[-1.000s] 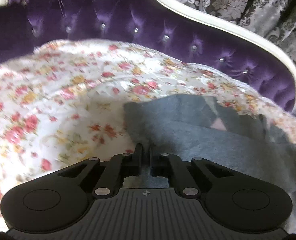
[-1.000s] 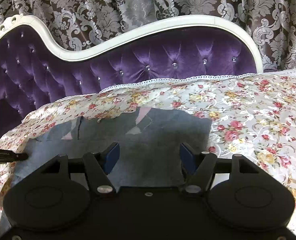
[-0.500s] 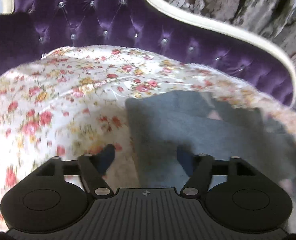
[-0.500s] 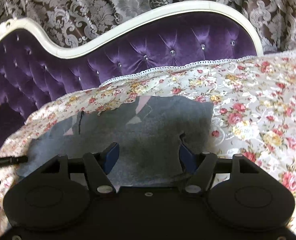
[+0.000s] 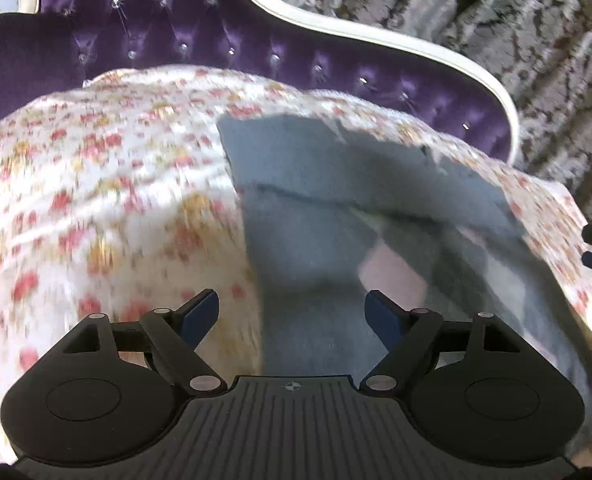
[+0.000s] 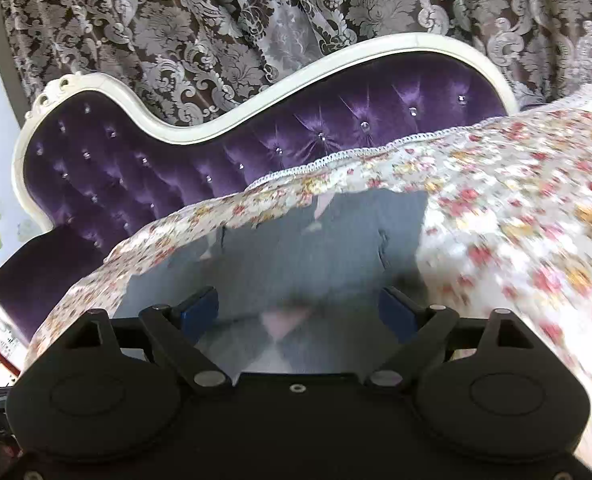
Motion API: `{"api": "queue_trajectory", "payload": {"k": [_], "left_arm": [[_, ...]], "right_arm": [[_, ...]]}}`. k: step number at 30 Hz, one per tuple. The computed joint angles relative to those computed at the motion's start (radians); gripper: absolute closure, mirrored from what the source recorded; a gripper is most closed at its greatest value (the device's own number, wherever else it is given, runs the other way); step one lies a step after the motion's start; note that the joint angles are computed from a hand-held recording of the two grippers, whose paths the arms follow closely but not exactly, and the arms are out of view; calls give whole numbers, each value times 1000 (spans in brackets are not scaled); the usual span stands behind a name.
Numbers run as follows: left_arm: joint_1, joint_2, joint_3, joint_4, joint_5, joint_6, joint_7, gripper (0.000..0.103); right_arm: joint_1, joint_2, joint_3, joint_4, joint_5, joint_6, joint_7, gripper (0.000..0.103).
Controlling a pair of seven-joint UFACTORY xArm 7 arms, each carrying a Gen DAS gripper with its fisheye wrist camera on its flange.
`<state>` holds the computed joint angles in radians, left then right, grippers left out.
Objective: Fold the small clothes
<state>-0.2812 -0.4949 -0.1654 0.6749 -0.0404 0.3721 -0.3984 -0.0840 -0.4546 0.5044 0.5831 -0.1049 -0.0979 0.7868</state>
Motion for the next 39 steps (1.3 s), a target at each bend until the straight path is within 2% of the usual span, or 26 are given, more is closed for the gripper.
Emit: {"api": "queue_trajectory", "payload": {"k": [3,7,12,16,21,24,37,38,39], "left_arm": [[-49,-60,11,-45,-38,30,12,24],[-89,-137,13,-93,-75,73,16,24],[-101,-234,-9,-143,-95,137,-26,24],[-108,-285,-26,-157,-93,194,-56,24],[-111,-323,-63,-166,-74,227,-100,24],[-127,-326,-62,-176,-77,219,-111,24],[-213,-235,6,-176,-163,91,-67,25],[-215,-237,6,-179,-167,87,-65,26],[-218,-238,9,-181,-171,83,-61,31]], "right_arm": [[124,-130,-69,-80,26,79,13,14],[246,-281,-109,-149,37,221,39,14],[341,-369,-115,-186,44,360,93,14],[403,-389,-132,-214,63,403,140,14],[414,-390,-121,-222,44,423,179,14],[438,-395,-127,-231,45,412,194,14],[461,-374,-144,-235,35,390,201,13],[462,-370,-146,-234,36,386,200,13],[465,-369,-150,-235,38,382,198,13]]}}
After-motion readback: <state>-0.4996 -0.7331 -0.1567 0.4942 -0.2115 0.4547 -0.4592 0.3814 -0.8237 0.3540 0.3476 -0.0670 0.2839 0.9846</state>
